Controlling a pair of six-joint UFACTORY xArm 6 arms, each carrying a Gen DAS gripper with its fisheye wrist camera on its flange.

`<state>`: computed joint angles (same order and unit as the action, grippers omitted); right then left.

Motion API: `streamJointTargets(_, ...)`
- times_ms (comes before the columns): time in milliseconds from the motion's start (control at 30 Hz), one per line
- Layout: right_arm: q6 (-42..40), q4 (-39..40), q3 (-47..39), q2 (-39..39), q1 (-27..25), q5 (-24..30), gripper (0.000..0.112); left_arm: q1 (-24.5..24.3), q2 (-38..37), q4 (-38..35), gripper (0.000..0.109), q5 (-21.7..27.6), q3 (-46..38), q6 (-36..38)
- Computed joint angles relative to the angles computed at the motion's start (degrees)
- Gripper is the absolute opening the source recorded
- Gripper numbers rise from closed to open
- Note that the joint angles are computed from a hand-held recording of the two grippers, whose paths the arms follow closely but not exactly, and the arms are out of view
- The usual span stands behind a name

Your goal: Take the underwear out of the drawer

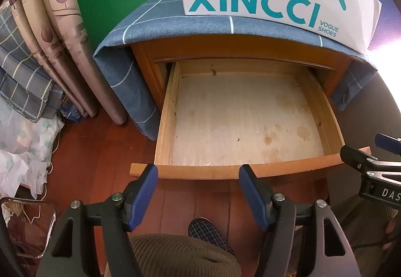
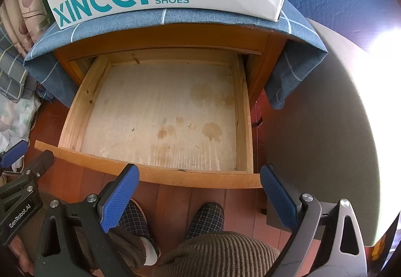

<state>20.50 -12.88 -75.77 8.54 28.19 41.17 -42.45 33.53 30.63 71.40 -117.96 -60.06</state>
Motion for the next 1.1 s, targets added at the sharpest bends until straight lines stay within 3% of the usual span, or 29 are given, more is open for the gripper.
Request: streamJointTargets(1100,0.5,-1.0,-0.1,0.1,0.3,0.3,0.096,-0.4,0.3,0.6,0.069,-0.2,-0.2,0.5)
